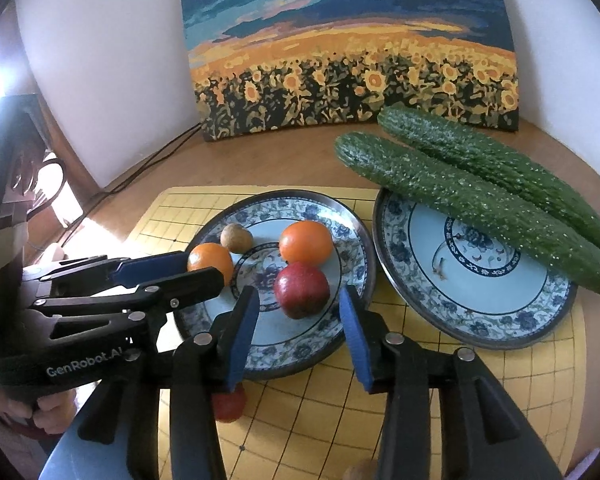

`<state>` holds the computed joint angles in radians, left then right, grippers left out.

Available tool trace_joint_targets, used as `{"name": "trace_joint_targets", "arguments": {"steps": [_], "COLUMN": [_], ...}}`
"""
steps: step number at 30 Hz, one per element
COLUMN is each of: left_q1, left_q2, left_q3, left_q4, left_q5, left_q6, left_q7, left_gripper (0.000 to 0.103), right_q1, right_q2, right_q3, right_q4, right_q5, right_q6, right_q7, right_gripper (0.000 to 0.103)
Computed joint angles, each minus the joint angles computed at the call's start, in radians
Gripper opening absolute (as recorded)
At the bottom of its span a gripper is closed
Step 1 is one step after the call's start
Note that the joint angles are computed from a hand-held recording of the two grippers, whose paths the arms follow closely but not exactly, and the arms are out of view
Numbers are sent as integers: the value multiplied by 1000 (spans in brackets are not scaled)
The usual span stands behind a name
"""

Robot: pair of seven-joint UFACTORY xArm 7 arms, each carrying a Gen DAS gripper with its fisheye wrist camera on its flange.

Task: Organize fruits
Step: 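Lower the orange and apple onto the plate and open both tools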

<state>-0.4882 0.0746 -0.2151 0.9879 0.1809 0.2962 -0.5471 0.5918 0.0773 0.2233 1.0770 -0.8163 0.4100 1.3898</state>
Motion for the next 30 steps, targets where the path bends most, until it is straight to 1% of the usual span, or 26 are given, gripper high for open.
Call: {"name": "trace_joint_targets", "arguments": {"steps": [5, 11, 15, 25, 27, 30], "left_q1": [1, 5, 11, 19, 10, 8], "left_q2": [-46, -110, -147, -259, -283, -310], "left_q3": [-7, -26, -42, -71, -69, -77], "left_q4": [-30, -70, -91, -181, -202, -223], "left_q5": [-6, -5, 26, -7, -35, -50], "left_q6": [4, 20, 34, 28, 29, 32], "left_q7": [1, -3, -44, -62, -49, -43], "left_gripper": [41, 42, 42, 43, 43, 43], "right_q1": [1, -4, -4, -10, -12, -16], "right_q2": [-31, -67, -91, -164, -178, -200], "right_q3": [12, 42, 64, 131, 144, 163], "right_q4": [-15, -34, -44, -89, -99, -118], "right_q5": [-1, -2, -8, -58, -64, -69], "right_q6": [9, 24, 38, 86, 92, 89], "right_q7": [19, 22, 39, 147, 173, 211], "right_gripper": [49, 49, 49, 49, 49, 49]}}
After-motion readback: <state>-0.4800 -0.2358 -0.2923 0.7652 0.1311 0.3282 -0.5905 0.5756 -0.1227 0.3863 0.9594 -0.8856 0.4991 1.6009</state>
